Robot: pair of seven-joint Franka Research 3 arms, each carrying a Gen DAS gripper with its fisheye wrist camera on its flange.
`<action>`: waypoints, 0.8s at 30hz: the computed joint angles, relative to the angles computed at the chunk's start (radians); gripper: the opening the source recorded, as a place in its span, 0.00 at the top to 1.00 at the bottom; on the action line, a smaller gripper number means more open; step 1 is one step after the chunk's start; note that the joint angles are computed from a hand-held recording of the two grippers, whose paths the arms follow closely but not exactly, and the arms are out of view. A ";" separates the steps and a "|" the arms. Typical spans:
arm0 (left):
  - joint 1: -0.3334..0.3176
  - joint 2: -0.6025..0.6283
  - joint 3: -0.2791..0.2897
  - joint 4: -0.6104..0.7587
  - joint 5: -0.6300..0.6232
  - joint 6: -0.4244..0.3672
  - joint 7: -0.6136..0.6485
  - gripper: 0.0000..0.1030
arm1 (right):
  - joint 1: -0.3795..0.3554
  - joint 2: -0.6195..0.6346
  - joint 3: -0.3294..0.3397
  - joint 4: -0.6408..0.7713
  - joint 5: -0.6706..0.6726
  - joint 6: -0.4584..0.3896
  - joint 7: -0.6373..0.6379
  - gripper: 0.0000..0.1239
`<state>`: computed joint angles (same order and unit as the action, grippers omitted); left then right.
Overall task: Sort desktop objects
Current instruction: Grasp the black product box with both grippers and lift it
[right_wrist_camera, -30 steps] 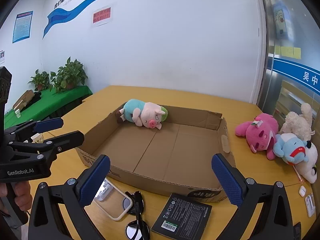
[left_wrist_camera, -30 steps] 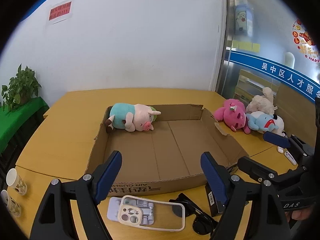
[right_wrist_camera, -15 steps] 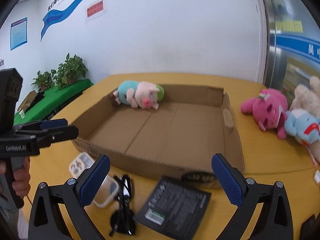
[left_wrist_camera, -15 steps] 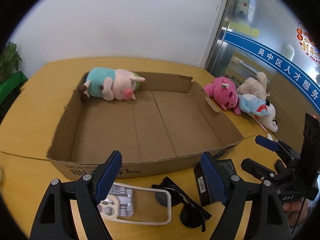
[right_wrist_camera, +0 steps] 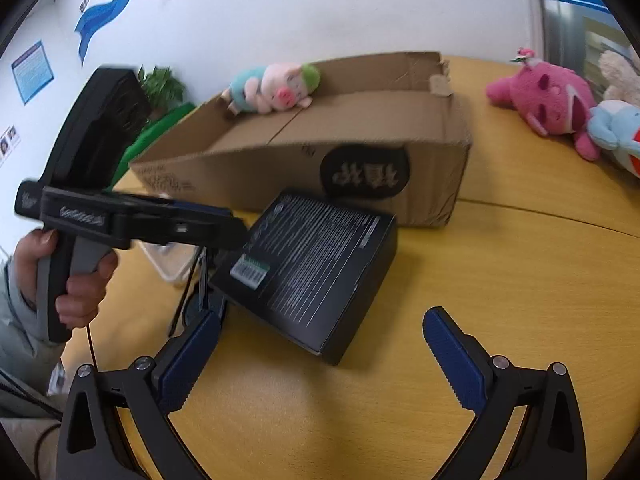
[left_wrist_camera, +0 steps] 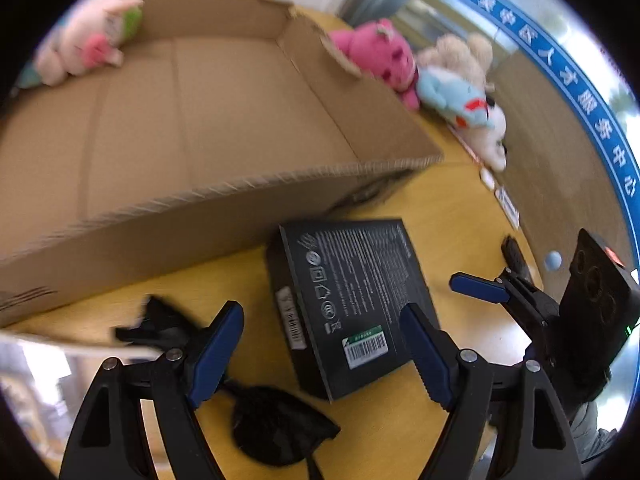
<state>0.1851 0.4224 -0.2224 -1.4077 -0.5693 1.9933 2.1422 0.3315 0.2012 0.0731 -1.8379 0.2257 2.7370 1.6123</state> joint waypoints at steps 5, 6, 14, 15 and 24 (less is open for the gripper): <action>0.006 -0.013 -0.022 -0.020 -0.014 -0.069 0.087 0.26 | 0.030 0.037 -0.014 0.016 -0.078 -0.011 0.020 0.17; 0.014 -0.011 -0.028 -0.015 -0.033 -0.107 0.118 0.26 | 0.026 0.041 -0.005 0.022 -0.074 -0.029 -0.006 0.17; -0.012 -0.005 0.014 -0.012 -0.025 -0.100 0.028 0.25 | 0.007 -0.017 0.000 -0.048 -0.003 -0.019 -0.100 0.17; -0.017 -0.007 0.012 -0.015 -0.011 -0.091 0.029 0.24 | 0.018 -0.010 -0.016 -0.039 -0.053 -0.029 -0.060 0.17; -0.004 -0.016 -0.003 -0.022 -0.041 -0.096 0.051 0.31 | 0.083 0.050 -0.057 0.036 -0.304 -0.098 0.106 0.26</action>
